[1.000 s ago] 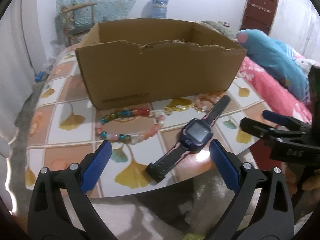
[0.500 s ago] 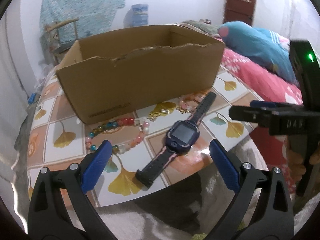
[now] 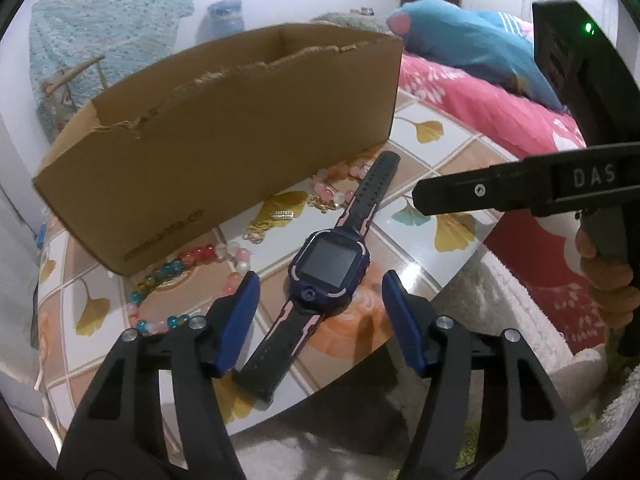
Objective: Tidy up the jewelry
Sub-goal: 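Close the right gripper on the watch strap while the left gripper steadies the watch face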
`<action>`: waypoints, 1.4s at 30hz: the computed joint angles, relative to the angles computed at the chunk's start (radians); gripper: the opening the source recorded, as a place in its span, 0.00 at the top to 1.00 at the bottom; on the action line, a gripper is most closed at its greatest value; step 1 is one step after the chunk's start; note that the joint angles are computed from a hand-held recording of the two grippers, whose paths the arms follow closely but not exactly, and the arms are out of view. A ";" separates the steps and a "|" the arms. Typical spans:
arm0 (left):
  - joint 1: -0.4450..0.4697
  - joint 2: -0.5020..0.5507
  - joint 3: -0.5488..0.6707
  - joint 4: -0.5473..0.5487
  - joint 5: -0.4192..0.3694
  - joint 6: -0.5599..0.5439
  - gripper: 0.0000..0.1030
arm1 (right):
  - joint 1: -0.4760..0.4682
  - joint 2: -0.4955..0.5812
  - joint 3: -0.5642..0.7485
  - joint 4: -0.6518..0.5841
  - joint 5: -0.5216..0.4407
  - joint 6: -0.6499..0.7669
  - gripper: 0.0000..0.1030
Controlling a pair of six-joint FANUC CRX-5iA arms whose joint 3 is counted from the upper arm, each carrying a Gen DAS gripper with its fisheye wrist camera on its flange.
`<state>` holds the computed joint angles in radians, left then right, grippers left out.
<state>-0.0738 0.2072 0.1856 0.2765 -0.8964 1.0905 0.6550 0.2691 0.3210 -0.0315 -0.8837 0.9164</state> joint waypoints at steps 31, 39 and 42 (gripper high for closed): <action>0.034 0.083 0.071 0.092 -0.119 -0.068 0.49 | -0.117 0.115 0.191 -0.437 -0.109 0.096 0.47; 0.008 0.077 0.086 0.023 -0.110 -0.019 0.58 | -0.115 0.118 0.192 -0.435 -0.103 0.072 0.47; 0.006 0.077 0.087 0.019 -0.108 -0.005 0.60 | -0.117 0.117 0.190 -0.441 -0.100 0.065 0.47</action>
